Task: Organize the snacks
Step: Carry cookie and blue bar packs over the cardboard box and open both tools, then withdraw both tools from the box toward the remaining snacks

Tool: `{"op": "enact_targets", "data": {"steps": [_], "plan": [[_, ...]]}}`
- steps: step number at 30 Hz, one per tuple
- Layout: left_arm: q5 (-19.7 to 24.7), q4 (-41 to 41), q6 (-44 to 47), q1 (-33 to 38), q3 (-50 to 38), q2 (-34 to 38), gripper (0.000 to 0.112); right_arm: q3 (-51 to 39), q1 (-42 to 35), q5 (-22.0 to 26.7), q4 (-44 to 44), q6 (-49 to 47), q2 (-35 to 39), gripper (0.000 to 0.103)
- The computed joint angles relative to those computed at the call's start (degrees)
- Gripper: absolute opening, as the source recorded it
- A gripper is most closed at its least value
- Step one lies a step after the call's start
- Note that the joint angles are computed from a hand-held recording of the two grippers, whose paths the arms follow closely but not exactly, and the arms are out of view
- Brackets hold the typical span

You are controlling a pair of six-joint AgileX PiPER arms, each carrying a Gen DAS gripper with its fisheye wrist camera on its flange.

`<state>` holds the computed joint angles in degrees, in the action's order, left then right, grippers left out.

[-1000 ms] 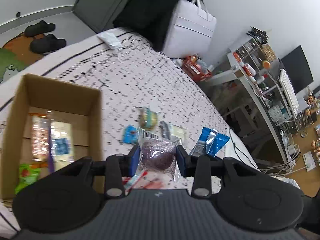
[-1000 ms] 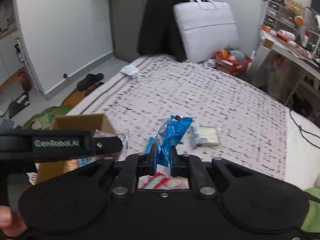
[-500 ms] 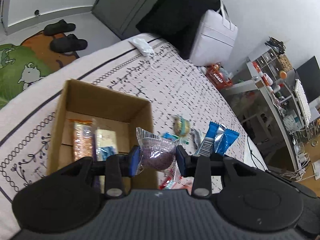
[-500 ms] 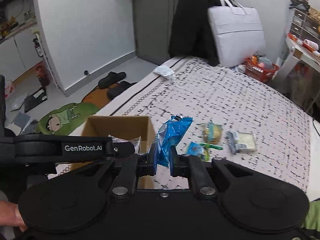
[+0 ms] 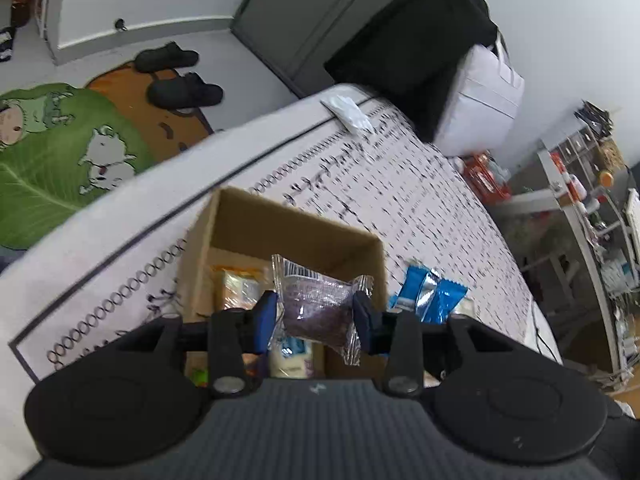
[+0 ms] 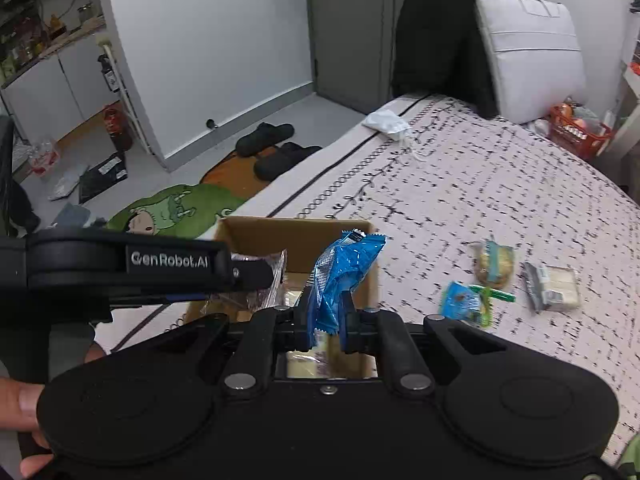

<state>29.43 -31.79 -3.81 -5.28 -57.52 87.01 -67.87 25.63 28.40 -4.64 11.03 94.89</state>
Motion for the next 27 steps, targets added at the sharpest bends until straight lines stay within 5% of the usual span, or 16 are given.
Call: {"op": "enact_targets", "data": {"steps": [3,4,6,10,19,27], "plan": [[0.7,1.7,-1.4,0.5,-1.3,0.5,0.046,-0.8,-0.2,-0.2,4.4,-4.6,0.6,0.025],[1.4,1.5,-1.3,0.8,-1.9,0.8,0.052,-1.3,0.0,0.6,3.6,-4.0,0.9,0.035],[2.8,3.6,-3.5,0.7,-3.1,1.4,0.063,-0.9,-0.2,0.4,3.1,-3.8,0.5,0.039],[3.7,8.8,-8.4,-1.1,-4.2,1.6,0.081,-0.2,-2.0,1.5,6.3,-6.6,-0.1,0.039],[5.8,14.7,-16.0,-4.2,-5.1,0.0,0.083,3.3,-6.3,1.8,9.3,-10.0,-3.9,0.041],[5.6,18.6,-21.0,-7.6,-4.7,-2.5,0.101,6.8,-11.2,2.5,15.5,-16.7,-7.8,0.047]]}}
